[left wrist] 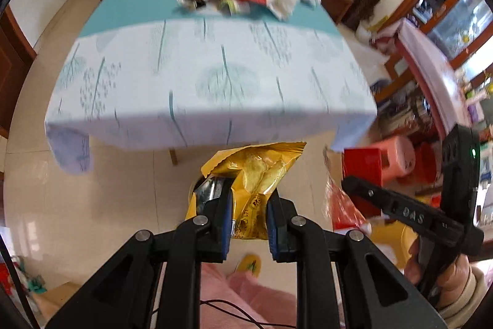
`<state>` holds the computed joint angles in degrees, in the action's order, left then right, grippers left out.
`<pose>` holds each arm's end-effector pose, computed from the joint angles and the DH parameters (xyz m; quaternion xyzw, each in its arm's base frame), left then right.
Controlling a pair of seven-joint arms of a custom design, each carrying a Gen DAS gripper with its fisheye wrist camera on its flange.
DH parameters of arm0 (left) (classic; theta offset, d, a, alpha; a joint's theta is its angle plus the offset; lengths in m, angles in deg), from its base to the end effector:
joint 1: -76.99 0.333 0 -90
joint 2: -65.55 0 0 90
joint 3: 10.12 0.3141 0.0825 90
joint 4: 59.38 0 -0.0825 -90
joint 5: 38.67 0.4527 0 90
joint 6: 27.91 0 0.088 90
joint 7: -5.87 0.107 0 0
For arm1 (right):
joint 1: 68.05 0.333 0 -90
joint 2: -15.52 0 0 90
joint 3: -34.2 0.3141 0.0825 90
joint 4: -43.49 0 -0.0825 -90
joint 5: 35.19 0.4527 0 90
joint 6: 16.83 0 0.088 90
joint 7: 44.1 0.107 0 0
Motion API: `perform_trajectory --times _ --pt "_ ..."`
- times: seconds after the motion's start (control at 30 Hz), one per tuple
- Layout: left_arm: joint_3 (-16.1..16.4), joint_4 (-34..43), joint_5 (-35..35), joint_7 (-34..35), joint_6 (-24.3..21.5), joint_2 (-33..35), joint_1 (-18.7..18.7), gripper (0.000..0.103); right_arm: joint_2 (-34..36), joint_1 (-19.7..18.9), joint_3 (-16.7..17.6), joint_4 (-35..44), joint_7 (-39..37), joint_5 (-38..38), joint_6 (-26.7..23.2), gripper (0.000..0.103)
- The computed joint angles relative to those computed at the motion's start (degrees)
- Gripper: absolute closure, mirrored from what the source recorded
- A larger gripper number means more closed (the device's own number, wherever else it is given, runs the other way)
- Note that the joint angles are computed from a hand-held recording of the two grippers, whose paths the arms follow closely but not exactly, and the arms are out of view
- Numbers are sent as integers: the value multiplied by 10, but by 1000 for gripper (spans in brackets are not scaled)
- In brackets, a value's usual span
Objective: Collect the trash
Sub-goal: 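Carry the wrapper and red cup over the black bin with both tools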
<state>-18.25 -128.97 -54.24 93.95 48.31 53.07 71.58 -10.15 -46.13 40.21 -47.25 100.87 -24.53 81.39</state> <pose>0.4406 -0.1569 0.9019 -0.5765 0.7932 -0.1957 0.0117 0.3776 0.2424 0.8752 -0.5122 0.8080 0.0511 0.2867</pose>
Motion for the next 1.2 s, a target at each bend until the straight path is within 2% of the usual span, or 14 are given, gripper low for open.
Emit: perform_trajectory --times 0.2,0.37,0.53,0.77,1.0,1.2 --pt "-1 -115 1 24 -6 -70 -5 86 -60 13 8 -113 43 30 26 91" --pt "-11 -244 17 52 24 -128 -9 85 -97 27 11 -210 74 46 58 91" --pt "-16 -341 14 63 64 -154 -14 85 -113 36 14 -280 98 41 83 91" --pt "-19 -453 2 64 155 -145 -17 82 -108 42 11 -360 107 26 139 90" --pt "-23 -515 4 74 234 -108 -25 79 -80 43 4 -420 107 17 200 88" --pt "-24 -530 13 92 273 -80 -31 66 -51 53 -10 -439 94 45 255 69"
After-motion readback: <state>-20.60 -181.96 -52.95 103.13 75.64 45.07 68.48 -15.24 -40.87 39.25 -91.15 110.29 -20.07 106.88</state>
